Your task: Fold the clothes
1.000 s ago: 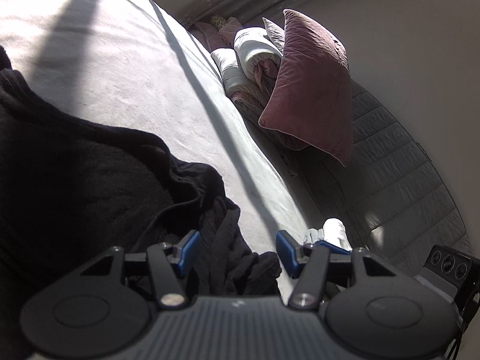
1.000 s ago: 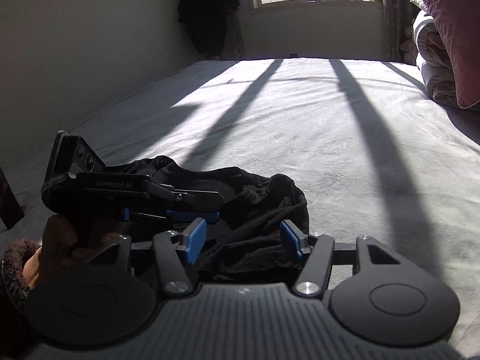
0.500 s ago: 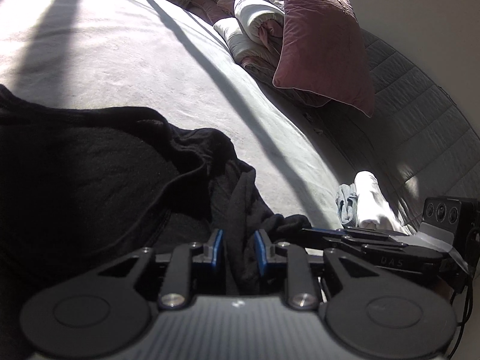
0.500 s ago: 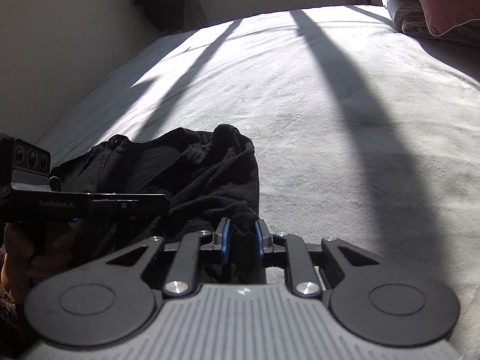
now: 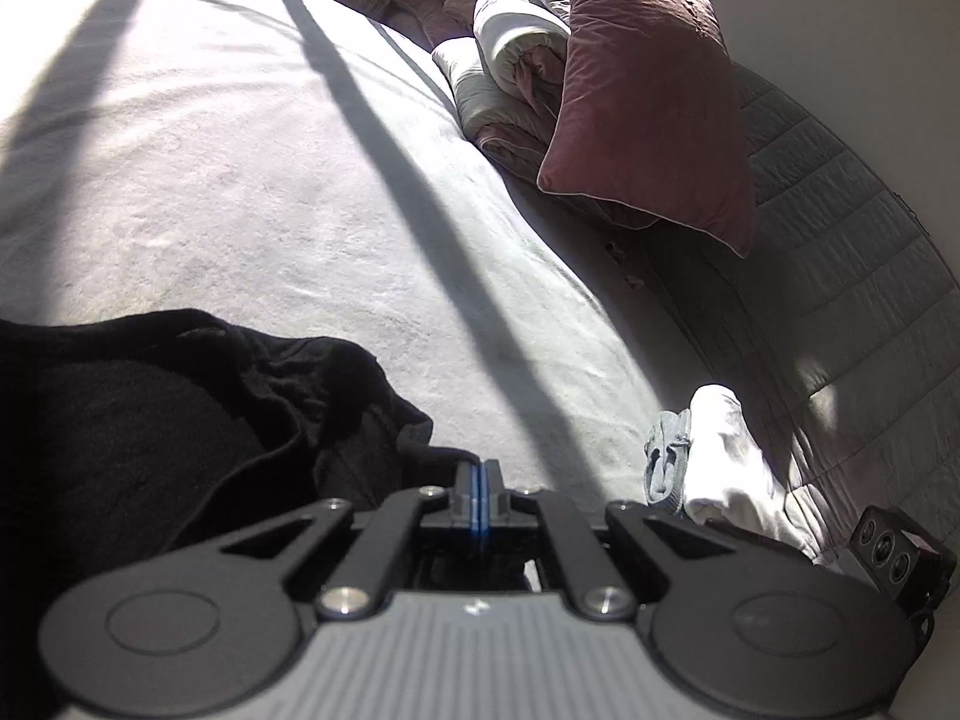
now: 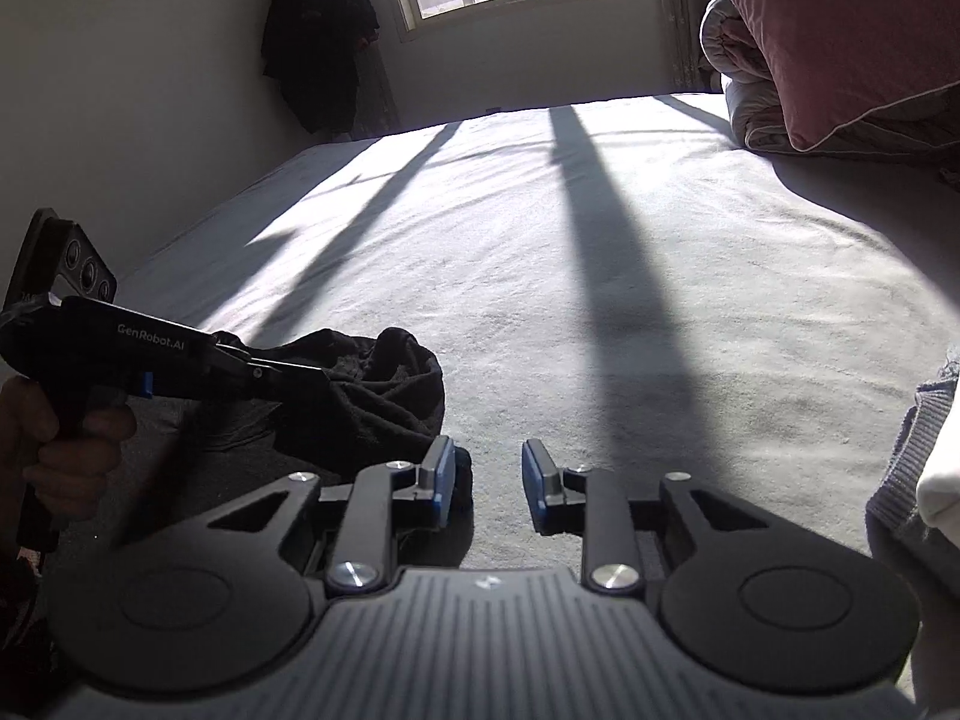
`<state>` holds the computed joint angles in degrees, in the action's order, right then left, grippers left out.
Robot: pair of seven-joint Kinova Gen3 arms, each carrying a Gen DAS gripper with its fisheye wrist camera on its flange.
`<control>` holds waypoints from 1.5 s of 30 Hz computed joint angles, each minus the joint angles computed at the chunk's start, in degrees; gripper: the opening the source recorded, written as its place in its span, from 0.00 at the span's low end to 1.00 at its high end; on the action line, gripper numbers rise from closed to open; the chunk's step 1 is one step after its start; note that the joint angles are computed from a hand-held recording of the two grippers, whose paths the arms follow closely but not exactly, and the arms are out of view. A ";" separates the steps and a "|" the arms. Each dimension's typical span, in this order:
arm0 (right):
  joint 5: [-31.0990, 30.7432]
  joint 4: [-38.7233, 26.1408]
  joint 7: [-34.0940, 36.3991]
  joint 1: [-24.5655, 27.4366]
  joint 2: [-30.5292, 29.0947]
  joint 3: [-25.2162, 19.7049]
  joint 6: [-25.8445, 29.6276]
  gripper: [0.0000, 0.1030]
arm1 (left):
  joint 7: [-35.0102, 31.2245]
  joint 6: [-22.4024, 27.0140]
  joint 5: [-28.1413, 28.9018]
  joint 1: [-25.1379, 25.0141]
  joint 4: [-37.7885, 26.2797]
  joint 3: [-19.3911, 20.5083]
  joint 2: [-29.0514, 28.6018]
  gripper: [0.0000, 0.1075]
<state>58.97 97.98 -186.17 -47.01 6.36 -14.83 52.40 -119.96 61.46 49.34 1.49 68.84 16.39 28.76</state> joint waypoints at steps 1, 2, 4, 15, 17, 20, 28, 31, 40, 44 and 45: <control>0.52 -0.26 0.66 -0.27 0.57 0.18 0.13 0.50 | 1.37 0.33 0.07 0.34 -1.21 -0.04 0.40 0.00; 0.89 -0.25 1.31 -0.54 0.94 0.67 -0.68 0.52 | 2.74 0.64 0.13 0.65 -2.43 -0.03 0.82 0.00; 1.27 0.68 2.80 1.45 1.03 -0.26 -4.63 0.54 | 4.36 0.96 0.55 0.76 -3.70 0.27 1.37 0.00; 9.64 3.05 -4.17 -0.29 3.21 3.18 -9.36 0.57 | 6.21 0.57 0.11 2.47 -6.41 1.41 1.81 0.00; 11.32 3.33 -6.21 -0.33 3.43 3.21 -9.22 0.57 | 6.37 0.40 0.09 2.44 -6.40 1.37 1.64 0.00; 9.14 2.07 -3.94 0.15 4.01 2.60 -7.72 0.57 | 6.64 0.37 0.00 2.32 -6.54 1.30 1.49 0.00; 9.04 2.75 -2.94 -0.74 3.04 2.10 -4.04 0.56 | 5.95 0.96 0.47 1.30 -6.56 1.37 0.65 0.00; 8.76 2.70 -2.84 -1.10 2.92 1.97 -2.64 0.56 | 5.46 0.60 0.65 1.13 -6.16 1.13 0.11 0.00; 7.41 0.25 1.58 -0.37 5.42 2.83 -6.75 0.56 | 5.08 3.03 0.59 1.24 -7.55 1.24 0.40 0.00; 10.68 0.23 -0.88 -2.61 5.99 3.96 -4.41 0.56 | 5.28 5.21 -0.99 1.87 -9.15 0.88 0.48 0.00; 12.16 0.59 -2.04 -3.13 6.05 4.05 -3.85 0.56 | 5.50 5.96 -1.57 2.07 -9.75 0.75 0.57 0.00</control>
